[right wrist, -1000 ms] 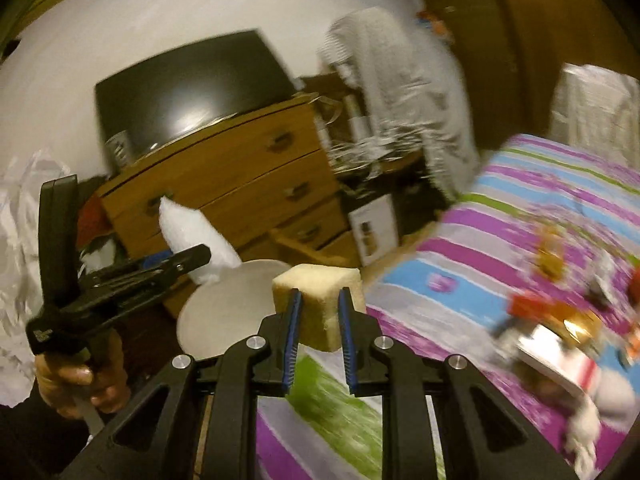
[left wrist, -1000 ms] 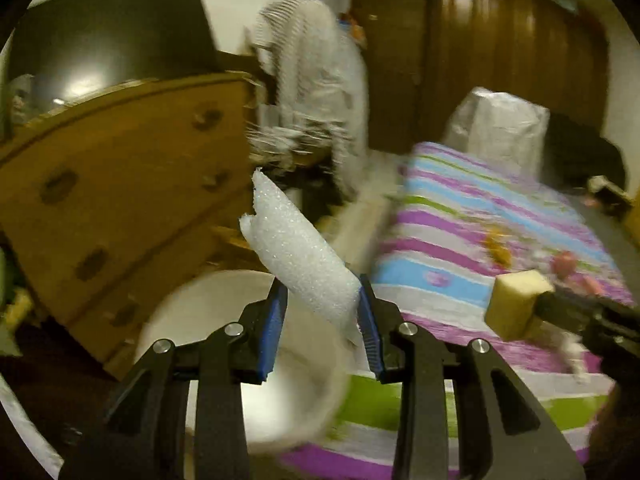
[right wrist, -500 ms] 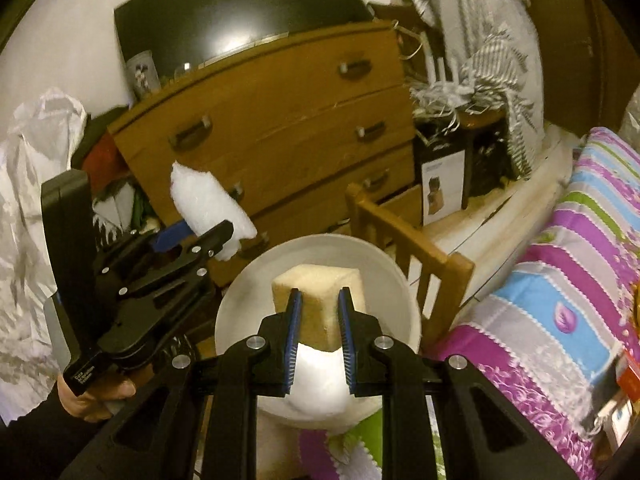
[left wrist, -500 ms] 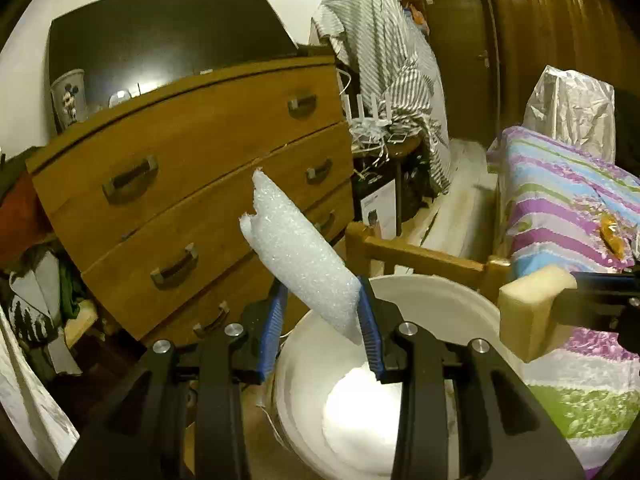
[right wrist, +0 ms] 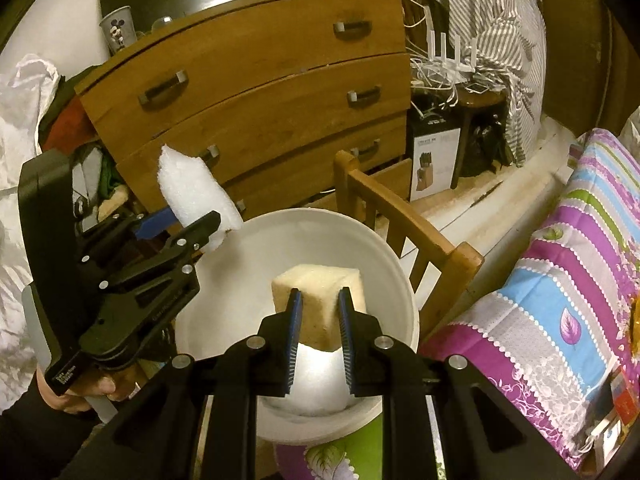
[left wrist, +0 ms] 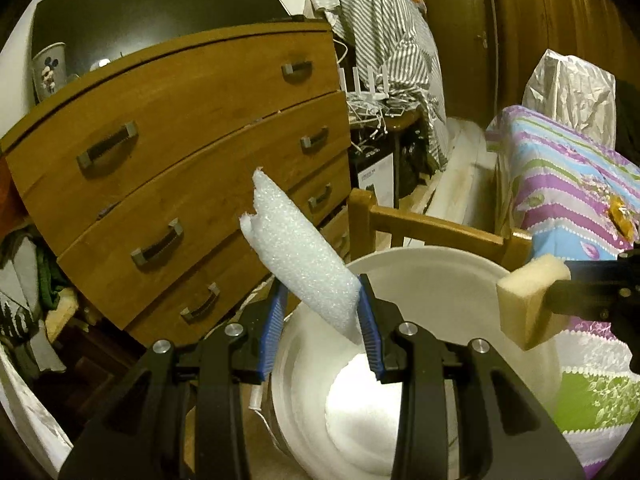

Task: Collect trash
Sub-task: 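Open both tools to drop the foam sleeve and sponge into the bucket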

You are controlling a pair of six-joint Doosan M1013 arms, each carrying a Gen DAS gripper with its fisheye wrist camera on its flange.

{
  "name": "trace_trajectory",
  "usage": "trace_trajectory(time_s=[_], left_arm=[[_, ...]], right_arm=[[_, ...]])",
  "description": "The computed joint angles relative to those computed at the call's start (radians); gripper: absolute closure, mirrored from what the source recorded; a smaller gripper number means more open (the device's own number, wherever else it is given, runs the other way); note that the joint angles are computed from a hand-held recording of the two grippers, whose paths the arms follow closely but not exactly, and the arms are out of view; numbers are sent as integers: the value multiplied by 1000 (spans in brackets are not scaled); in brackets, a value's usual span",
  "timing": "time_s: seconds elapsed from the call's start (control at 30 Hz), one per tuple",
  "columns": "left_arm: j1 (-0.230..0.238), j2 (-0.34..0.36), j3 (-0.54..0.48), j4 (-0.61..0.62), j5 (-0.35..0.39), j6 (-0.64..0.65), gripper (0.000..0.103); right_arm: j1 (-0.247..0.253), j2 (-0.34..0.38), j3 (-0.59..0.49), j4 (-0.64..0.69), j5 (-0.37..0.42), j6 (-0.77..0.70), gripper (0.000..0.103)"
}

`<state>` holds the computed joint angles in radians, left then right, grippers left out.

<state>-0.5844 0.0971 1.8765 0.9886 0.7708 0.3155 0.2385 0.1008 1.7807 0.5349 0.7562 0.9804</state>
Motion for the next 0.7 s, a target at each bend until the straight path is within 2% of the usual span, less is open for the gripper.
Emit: trace_trajectory(time_s=[0.07, 0.1, 0.2, 0.23, 0.27, 0.3, 0.7], left_arm=[[4, 4, -1, -10, -5, 9, 69], [7, 8, -2, -16, -7, 11, 69], [13, 17, -9, -41, -1, 22, 63], [14, 21, -12, -50, 0, 32, 53], [13, 23, -13, -50, 3, 36, 39], [6, 25, -11, -25, 15, 19, 35], [-26, 29, -16, 50, 59, -26, 35]], right_arm=[[6, 4, -2, -19, -10, 11, 80], [5, 4, 0, -21, -10, 11, 75], [4, 7, 3, -30, -26, 17, 69], [1, 9, 4, -28, -27, 19, 67], [-2, 10, 5, -23, -28, 15, 63], [-2, 9, 6, -26, -32, 17, 62], [-34, -4, 30, 14, -53, -11, 62]])
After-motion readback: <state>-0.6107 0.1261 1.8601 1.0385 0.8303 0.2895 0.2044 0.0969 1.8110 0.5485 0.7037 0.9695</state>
